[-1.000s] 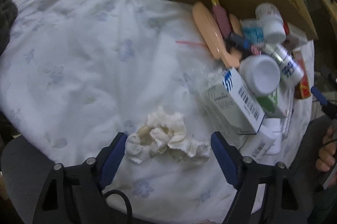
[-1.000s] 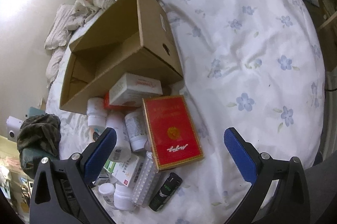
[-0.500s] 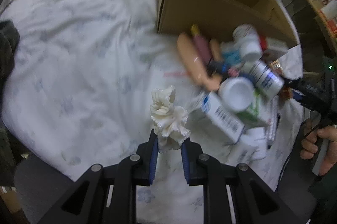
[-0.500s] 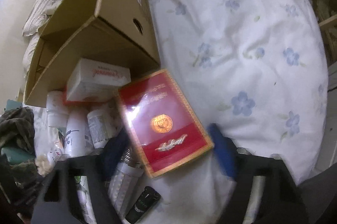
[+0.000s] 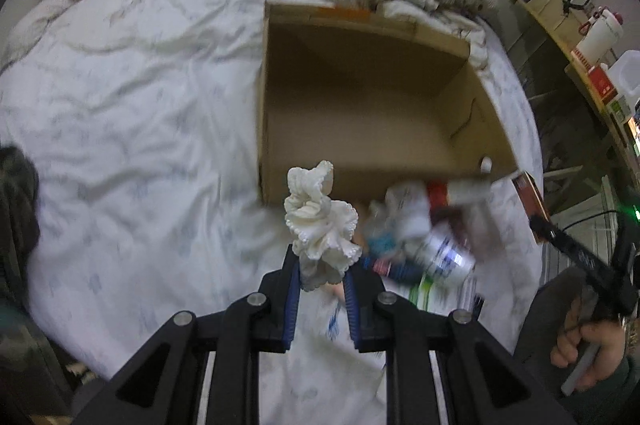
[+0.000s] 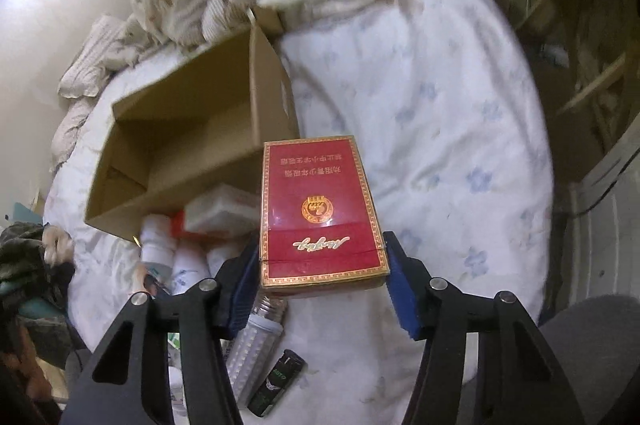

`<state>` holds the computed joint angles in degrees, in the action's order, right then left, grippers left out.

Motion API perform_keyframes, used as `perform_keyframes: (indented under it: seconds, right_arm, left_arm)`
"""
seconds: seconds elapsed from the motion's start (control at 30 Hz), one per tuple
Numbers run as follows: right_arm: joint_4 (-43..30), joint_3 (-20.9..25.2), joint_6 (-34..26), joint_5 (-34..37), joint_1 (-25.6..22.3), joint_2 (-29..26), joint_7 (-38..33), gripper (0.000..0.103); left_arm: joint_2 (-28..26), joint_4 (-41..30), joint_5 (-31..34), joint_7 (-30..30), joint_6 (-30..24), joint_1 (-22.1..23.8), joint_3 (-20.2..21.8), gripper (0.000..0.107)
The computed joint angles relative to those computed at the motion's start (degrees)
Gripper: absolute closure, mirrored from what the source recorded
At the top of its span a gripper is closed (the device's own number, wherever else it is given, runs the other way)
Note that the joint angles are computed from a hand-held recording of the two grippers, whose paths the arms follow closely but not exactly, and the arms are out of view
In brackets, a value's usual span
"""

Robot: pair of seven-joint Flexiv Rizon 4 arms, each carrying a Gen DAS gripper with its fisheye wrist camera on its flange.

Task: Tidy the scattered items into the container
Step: 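Grasp the crumpled tissue with the left tool while the right tool grasps the red cigarette pack, then drop the tissue into the box with the left tool while the right tool drops the red pack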

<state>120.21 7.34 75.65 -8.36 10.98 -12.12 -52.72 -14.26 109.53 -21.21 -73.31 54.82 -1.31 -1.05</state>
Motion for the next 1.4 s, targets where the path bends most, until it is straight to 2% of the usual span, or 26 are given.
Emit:
perform_keyframes:
  seconds: [0.03,0.1,0.2,0.3,0.33,0.43,0.57,0.63,0.7,0.8,0.9,1.0,1.03,1.07,1.13,1.2,1.4]
  right_arm:
    - [0.6,-1.5,1.2,-3.1,1.0,0.8,1.5,0.042]
    - [0.3,-1.8,2.2,-4.9,0.7,1.9,1.0,0.042]
    - [-5.7,0.1,0.1,-3.3,0.5,-0.3,-3.4,0.042]
    - [-14.4,3.9,-4.3,2.9,-1.2,-5.0,-13.0,0.042]
    - [-16.8,3.8,-5.2,3.2,-0.8,-6.9,-14.4,0.042]
    - [-25.1,4.7,-12.9,4.8,-0.1,-13.1,-18.9,0.042]
    - [-31.2,2.6,-18.7,3.4,2.1,-18.4,-20.2,0.042]
    - [-32.5,2.5,-20.9,3.7,2.5,-19.3,-20.5,0.042]
    - [-33.3,2.0,-21.4,3.3,3.2,-20.3,-20.7,0.042]
    - [-33.8,0.2,-21.0,1.8,4.7,-21.2,-18.3,0.042]
    - [-34.0,0.4,-21.7,1.5,4.9,-21.6,-18.1,0.042]
    - [-35.1,0.1,-23.2,1.0,5.1,-22.5,-17.5,0.04]
    - [-35.6,0.2,-23.8,1.1,5.1,-22.8,-17.3,0.039]
    - [-36.0,0.0,-24.4,0.8,5.4,-23.2,-16.9,0.037]
    - [-35.9,0.0,-23.3,0.4,5.4,-23.3,-17.5,0.032]
    - [-36.0,-1.0,-23.7,-0.7,6.1,-23.4,-16.1,0.026]
    - [-35.7,1.3,-22.4,3.9,3.7,-22.1,-15.9,0.025]
  left_arm:
    - [-0.7,-1.0,0.0,0.0,0.1,0.0,-0.2,0.087]
    - [-3.0,-4.6,1.2,-0.8,-0.2,-0.3,-0.4,0.087]
    - [-7.2,-10.5,3.1,-2.7,-1.4,-0.8,-0.5,0.087]
    - [-11.3,-16.8,6.7,-5.4,-3.7,-2.0,0.1,0.087]
    - [-12.6,-18.5,8.0,-5.9,-4.0,-2.5,0.3,0.087]
    - [-17.0,-24.3,11.2,-8.3,-6.6,-3.7,1.0,0.087]
    - [-20.7,-29.3,16.2,-10.2,-6.9,-5.7,2.4,0.087]
    - [-22.5,-31.5,15.2,-10.7,-9.7,-5.1,1.7,0.087]
    - [-24.2,-33.7,15.7,-12.4,-12.0,-5.3,2.2,0.087]
    - [-26.2,-36.2,18.5,-13.6,-12.4,-6.3,3.5,0.087]
    - [-27.2,-37.3,18.3,-14.3,-14.1,-5.8,3.0,0.086]
    - [-27.5,-37.7,19.2,-15.2,-15.0,-6.1,3.4,0.081]
    - [-27.5,-37.8,19.4,-15.3,-15.5,-6.1,3.4,0.073]
    - [-27.6,-38.0,19.8,-15.5,-16.1,-6.2,3.6,0.06]
    - [-27.4,-38.2,20.9,-16.1,-16.8,-6.7,4.1,0.046]
    - [-26.8,-37.7,21.8,-16.5,-16.6,-6.9,4.3,0.045]
    - [-23.7,-34.2,20.2,-16.3,-14.6,-5.4,3.1,0.042]
